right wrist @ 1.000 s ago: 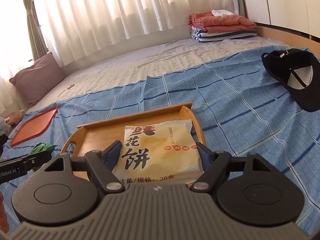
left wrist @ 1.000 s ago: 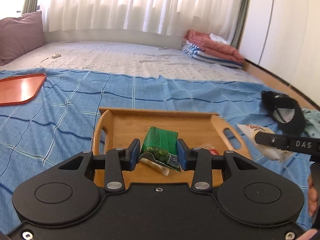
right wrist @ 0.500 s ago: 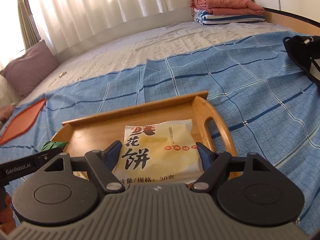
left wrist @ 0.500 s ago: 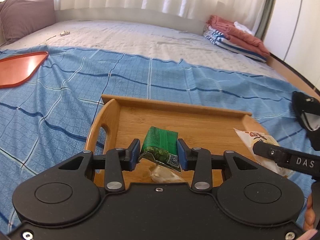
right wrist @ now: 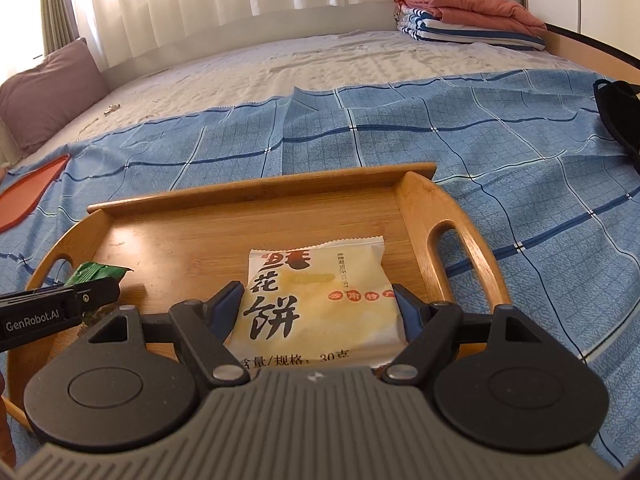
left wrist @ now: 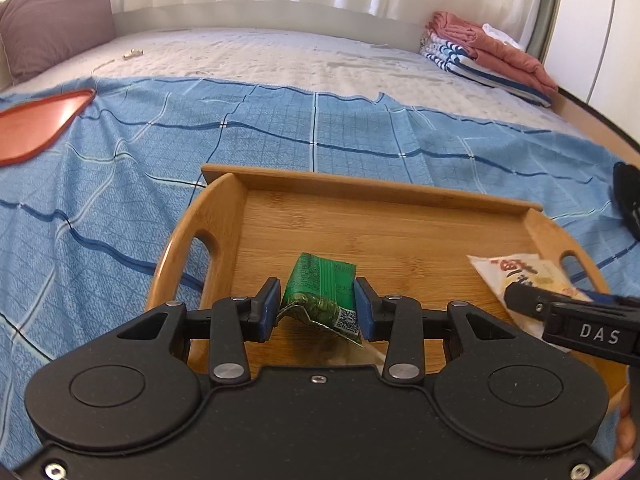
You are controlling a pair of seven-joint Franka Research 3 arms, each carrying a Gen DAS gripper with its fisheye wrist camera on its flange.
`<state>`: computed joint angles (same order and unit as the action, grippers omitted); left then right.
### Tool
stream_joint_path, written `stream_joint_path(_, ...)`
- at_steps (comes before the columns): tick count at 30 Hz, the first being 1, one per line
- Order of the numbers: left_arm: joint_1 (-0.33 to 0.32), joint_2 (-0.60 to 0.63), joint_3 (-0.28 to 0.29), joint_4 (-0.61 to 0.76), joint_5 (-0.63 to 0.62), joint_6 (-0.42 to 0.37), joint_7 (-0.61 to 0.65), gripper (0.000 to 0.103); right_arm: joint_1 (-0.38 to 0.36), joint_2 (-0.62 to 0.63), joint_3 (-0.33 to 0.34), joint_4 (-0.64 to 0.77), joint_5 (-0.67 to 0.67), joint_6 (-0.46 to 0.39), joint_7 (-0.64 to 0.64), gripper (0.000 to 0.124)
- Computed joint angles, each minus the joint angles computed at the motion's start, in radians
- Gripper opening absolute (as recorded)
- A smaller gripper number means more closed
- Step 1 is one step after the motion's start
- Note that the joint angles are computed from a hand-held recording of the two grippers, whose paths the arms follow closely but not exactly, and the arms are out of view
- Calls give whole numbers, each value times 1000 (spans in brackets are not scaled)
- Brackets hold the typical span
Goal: Organize snacks
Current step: 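Carry the pastry bag and green packet over the wooden tray and lower them, then open both tools on the tray and withdraw them toward the snack pile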
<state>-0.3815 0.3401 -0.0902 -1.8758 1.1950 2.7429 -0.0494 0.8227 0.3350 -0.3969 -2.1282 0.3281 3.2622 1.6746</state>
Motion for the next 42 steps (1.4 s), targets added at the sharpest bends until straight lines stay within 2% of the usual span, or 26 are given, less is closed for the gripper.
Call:
stream_joint_path(5, -5, 9, 3, 6, 2, -13, 4, 37, 19, 13, -18, 10, -2, 3, -8, 79)
stream_joint_path(12, -14, 19, 3, 20, 17, -31, 16, 38, 13, 16, -6, 5, 21, 17, -33, 79)
stream_joint_path(13, -15, 19, 2, 20, 17, -34, 19, 38, 1, 13, 7, 5, 23, 16, -41, 79)
stream_joint_path(16, -15, 16, -1, 18, 15, -40, 31, 38, -92, 1, 101, 8, 20, 7, -64, 82)
stream_joint_path(20, -18, 8, -4, 14, 15, -48, 41, 41, -128, -6, 139, 1, 20, 15, -69, 87)
stream_joint_path(25, -25, -37, -11, -23, 69, -44, 9, 64, -239, -46, 266, -35, 31, 54, -94, 97)
stream_joint_path(27, -22, -66, -21, -47, 91, -44, 1, 69, -227, -67, 263, -56, 50, 73, -115, 100)
stream_joint_path(31, -15, -135, -54, -102, 120, -71, -14, 77, -131, -122, 190, -103, 125, 96, -193, 101)
stream_joint_path(34, -2, -199, -83, -152, 116, -73, -22, 83, -97, -178, 179, -146, 179, 119, -254, 102)
stream_joint_path(38, 11, -295, -129, -227, 112, -87, -23, 86, -70, -271, 191, -210, 280, 151, -365, 103)
stream_joint_path(42, 17, -403, -182, -303, 99, -117, -20, 92, -108, -387, 249, -310, 247, 184, -365, 103)
